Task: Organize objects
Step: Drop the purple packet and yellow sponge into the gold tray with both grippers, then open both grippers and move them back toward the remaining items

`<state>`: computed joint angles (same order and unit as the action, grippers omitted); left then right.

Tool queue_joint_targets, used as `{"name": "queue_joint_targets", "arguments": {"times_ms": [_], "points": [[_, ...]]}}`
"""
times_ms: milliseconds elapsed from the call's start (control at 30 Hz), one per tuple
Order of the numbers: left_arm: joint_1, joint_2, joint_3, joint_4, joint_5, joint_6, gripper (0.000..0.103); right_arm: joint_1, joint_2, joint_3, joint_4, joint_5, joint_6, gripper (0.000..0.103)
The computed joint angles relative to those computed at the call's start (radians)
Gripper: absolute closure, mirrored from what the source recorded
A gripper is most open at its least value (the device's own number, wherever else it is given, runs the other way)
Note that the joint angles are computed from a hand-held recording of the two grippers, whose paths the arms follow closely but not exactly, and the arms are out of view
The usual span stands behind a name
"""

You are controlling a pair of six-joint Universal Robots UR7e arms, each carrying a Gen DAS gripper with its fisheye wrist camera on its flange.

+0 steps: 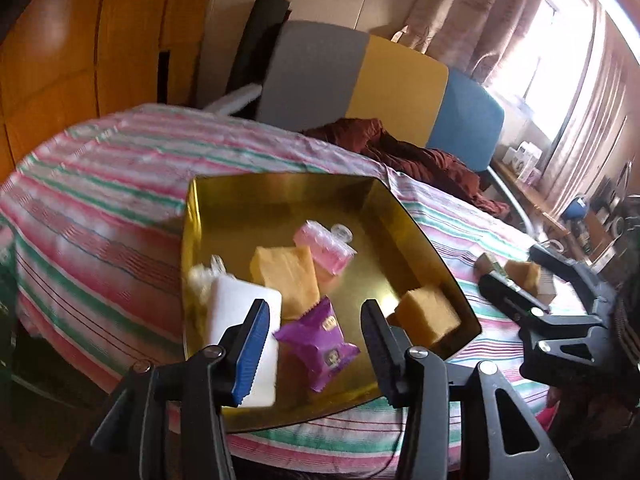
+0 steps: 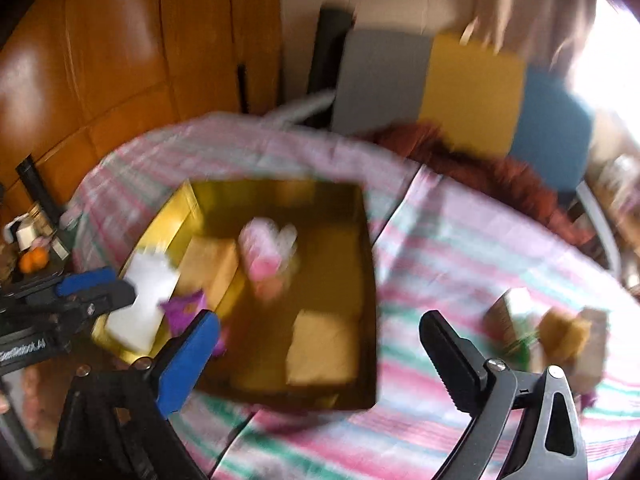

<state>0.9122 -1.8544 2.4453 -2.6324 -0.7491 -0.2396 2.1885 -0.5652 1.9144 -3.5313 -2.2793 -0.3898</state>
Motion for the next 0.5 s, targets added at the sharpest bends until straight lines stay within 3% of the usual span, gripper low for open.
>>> {"name": "queue_joint_targets", "arguments": {"times_ms": [33,100,200,300,500], "points": [[-0.013,0.002,0.002,0.004,0.024,-0.004,0.055,0.009,0.017,-0.003,-0.064,-0.014,-0.044,0.0],[-0.026,0.003,0.003,0.01,0.046,-0.012,0.055,0.016,0.036,-0.023,-0.071,-0.045,-0.058,0.0],[-0.048,0.001,0.011,0.024,0.093,-0.03,0.055,0.004,0.024,-0.017,0.003,-0.03,-0.003,0.0],[-0.059,-0.002,0.011,0.063,0.126,-0.059,0.055,-0.007,0.006,0.02,-0.021,0.017,0.042,0.0],[-0.074,0.001,0.011,0.128,0.177,-0.117,0.055,-0.015,0.005,0.033,0.034,-0.007,0.101,0.002]]}}
